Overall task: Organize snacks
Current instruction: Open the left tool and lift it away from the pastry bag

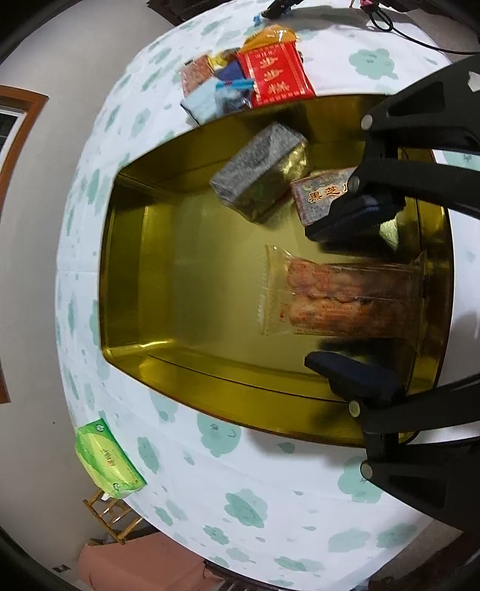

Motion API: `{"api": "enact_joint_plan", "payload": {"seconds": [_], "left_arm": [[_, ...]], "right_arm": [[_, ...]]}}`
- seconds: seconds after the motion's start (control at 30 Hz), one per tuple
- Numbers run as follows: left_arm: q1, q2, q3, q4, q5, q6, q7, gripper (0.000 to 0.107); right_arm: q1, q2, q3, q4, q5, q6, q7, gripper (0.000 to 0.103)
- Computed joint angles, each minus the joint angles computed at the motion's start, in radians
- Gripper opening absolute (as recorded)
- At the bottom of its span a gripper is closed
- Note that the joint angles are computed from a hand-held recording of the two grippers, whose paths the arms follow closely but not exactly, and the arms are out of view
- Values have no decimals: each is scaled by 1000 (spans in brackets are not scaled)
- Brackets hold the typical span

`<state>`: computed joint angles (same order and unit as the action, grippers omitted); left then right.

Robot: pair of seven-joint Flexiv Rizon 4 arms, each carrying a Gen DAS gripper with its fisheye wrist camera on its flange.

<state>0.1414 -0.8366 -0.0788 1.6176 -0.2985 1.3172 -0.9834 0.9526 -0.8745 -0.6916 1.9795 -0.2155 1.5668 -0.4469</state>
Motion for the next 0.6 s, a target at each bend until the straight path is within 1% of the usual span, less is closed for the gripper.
{"api": "enact_joint_plan", "payload": {"seconds": [0.1,0.23,0.47,0.6], "left_arm": [[7,6,-13,14,5,38,15,67],[32,19,-46,37,-6,52,41,67],[69,44,-102,80,-29,86,100,68],[78,51,-120,90,-47,91,117,69]], "right_arm": [[25,1,-24,3,-2,-16,8,27],[22,12,-18,-4,-16,-35,15,26],[-29,41,38,-9,-59,-58,43,26],[-78,70,90,-26,-111,-109,41,27]]}}
